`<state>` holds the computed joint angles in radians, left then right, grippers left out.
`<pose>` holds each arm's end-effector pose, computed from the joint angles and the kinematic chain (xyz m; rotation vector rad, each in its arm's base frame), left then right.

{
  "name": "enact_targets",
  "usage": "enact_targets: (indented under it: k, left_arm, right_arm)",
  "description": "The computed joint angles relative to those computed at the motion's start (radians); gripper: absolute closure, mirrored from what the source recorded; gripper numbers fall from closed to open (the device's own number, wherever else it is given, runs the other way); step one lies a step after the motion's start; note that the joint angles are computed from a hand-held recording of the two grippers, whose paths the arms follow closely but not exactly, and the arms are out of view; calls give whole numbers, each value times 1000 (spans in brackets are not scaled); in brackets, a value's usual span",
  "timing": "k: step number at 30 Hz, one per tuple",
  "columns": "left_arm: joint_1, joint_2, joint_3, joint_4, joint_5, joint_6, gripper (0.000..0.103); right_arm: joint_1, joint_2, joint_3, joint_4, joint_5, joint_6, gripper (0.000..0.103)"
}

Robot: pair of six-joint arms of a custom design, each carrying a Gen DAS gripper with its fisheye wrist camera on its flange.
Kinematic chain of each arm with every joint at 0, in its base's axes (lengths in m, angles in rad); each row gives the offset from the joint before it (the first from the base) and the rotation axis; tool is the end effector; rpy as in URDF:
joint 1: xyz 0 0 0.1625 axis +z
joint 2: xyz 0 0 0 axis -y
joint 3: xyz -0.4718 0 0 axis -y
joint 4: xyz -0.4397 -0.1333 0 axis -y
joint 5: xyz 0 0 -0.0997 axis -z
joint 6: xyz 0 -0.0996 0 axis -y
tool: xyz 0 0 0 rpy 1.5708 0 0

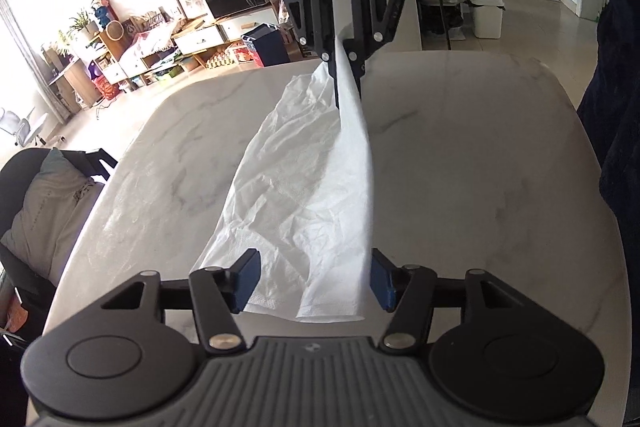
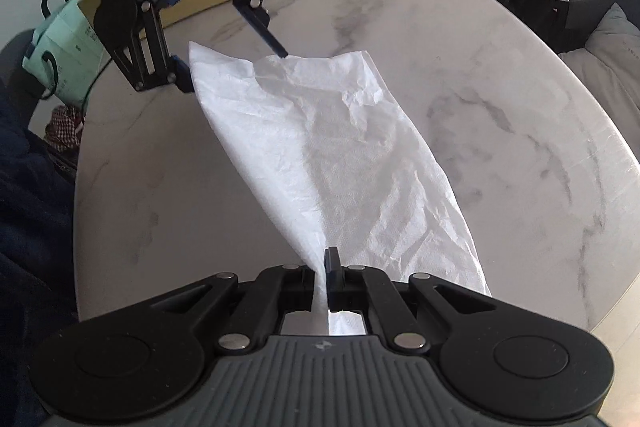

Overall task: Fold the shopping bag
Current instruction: 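Lift the white bag with both grippers, stretching it between them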

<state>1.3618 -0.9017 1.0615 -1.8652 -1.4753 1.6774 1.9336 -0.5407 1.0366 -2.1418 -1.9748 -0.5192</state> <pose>-0.0344 -0.8502 0.3777 2.4067 1.7578 -0.0537 0.4065 -0.8057 0.1123 1.1474 -2.4801 0.0586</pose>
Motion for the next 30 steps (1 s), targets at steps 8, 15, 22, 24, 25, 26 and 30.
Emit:
enact_targets:
  k: [8,15,22,24,25,26,30]
  left_arm:
    - [17,-14,16,24,-3,0,47]
    - [1,45,-73,132,82,-141,50]
    - [-5,100,-190,262,104,-249,82]
    - [-9,109,-201,259,110,-267,82]
    - [-12,105,-191,239,118,-268,82]
    - [-14,100,-182,228,122,-263,82]
    - [-18,73,-145,181,119,-239,82]
  right_arm:
    - [9,-29,45,17,7,15,101]
    - [1,-24,43,33,28,36,102]
    - [-5,-17,22,64,54,52,101]
    - [-5,-13,19,69,52,51,101]
    - [-5,-11,17,72,51,50,101]
    - [-4,-10,17,74,49,50,101]
    - [-2,-10,27,55,46,50,101]
